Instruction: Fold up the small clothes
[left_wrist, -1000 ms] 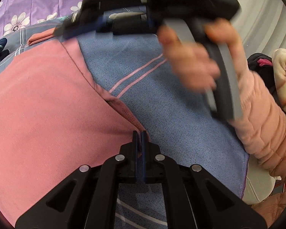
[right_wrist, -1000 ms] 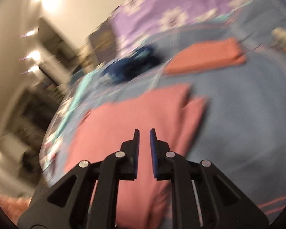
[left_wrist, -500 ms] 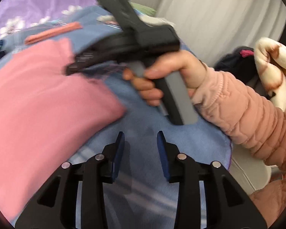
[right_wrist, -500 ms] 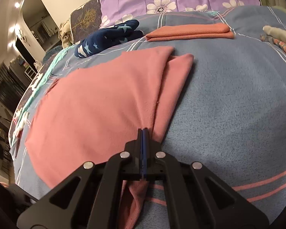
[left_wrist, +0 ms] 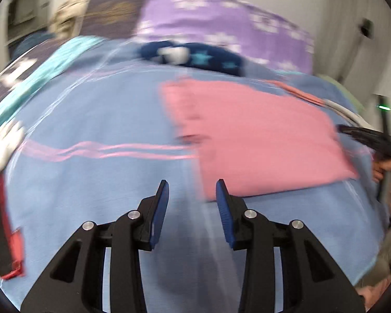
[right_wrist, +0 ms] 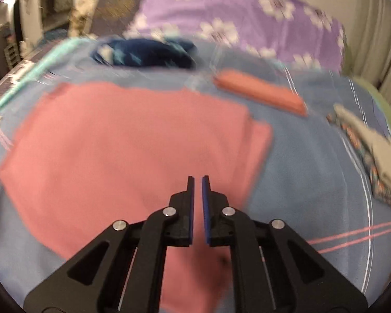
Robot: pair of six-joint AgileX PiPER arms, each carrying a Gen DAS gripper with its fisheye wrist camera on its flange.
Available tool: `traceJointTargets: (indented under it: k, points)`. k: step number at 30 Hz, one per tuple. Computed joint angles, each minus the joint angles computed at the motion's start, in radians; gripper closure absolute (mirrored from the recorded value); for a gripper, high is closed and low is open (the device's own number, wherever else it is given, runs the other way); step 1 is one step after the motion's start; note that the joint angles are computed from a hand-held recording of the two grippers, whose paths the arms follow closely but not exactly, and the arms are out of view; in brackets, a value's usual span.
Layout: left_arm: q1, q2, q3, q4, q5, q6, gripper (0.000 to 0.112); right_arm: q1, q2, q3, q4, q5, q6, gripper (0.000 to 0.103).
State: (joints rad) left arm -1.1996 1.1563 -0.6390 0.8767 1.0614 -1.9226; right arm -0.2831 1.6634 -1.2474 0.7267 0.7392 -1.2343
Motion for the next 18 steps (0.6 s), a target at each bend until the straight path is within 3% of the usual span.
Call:
traceJointTargets:
  k: [2, 4, 6, 10, 15, 18]
  points:
    - [-0.007, -0.046, 0.059, 0.022, -0.025, -0.049, 0.075, 0.062, -0.108, 0.108, 0.086, -0.054, -0.083, 0.095]
    - [0.040, -0.098, 0.110, 0.064, -0.123, -0.055, 0.076, 0.140, -0.162, 0.153, 0.099, -0.069, -0.083, 0.081]
    - [0.129, -0.099, 0.146, 0.101, -0.256, -0.033, 0.080, 0.228, -0.191, 0.164, 0.072, -0.034, -0.035, 0.079]
    - [0.381, -0.046, 0.175, 0.111, -0.575, 0.092, 0.083, 0.380, -0.206, 0.142, -0.009, 0.007, 0.062, 0.077]
    - [0.544, 0.001, 0.189, 0.057, -0.852, 0.227, 0.083, 0.535, -0.194, 0.102, -0.135, -0.026, 0.222, 0.070]
    - [0.586, 0.040, 0.182, -0.083, -0.927, 0.384, 0.083, 0.614, -0.107, -0.005, -0.249, -0.007, 0.381, 0.068]
